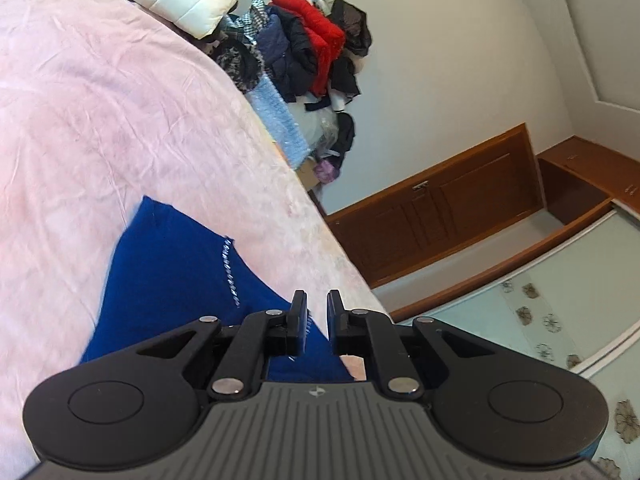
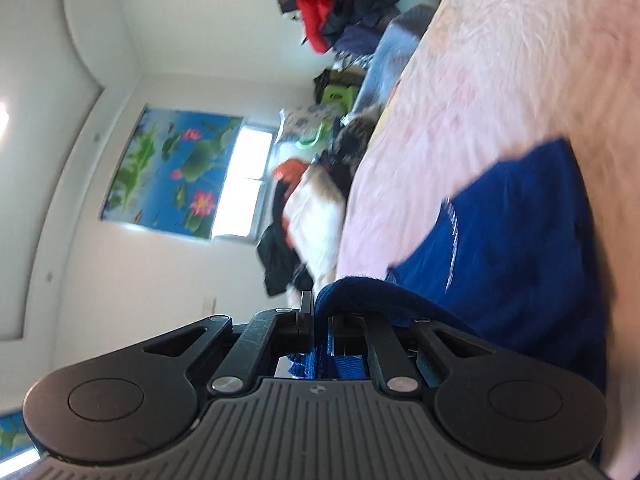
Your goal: Fold small clothes
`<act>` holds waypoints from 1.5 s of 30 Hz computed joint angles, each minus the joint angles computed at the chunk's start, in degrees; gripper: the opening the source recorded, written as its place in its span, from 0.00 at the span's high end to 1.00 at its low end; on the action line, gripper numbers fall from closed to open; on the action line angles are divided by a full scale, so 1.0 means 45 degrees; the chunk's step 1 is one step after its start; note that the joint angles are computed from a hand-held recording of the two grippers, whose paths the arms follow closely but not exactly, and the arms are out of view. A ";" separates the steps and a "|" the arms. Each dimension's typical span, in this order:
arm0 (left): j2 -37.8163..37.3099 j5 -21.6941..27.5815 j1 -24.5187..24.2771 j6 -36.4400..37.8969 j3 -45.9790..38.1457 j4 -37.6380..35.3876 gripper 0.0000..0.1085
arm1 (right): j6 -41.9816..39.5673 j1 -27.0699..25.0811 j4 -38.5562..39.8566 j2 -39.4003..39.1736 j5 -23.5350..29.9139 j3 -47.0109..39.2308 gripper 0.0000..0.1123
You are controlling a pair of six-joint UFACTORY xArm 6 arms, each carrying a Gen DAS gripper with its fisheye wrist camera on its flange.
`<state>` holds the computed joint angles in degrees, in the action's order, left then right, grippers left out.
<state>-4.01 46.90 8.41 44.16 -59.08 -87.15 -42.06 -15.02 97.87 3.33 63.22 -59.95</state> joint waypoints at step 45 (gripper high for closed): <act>0.4314 -0.3824 -0.3727 -0.1251 -0.3995 1.0705 0.92 | -0.2250 0.2556 -0.8717 0.3159 -0.6157 -0.4113 0.48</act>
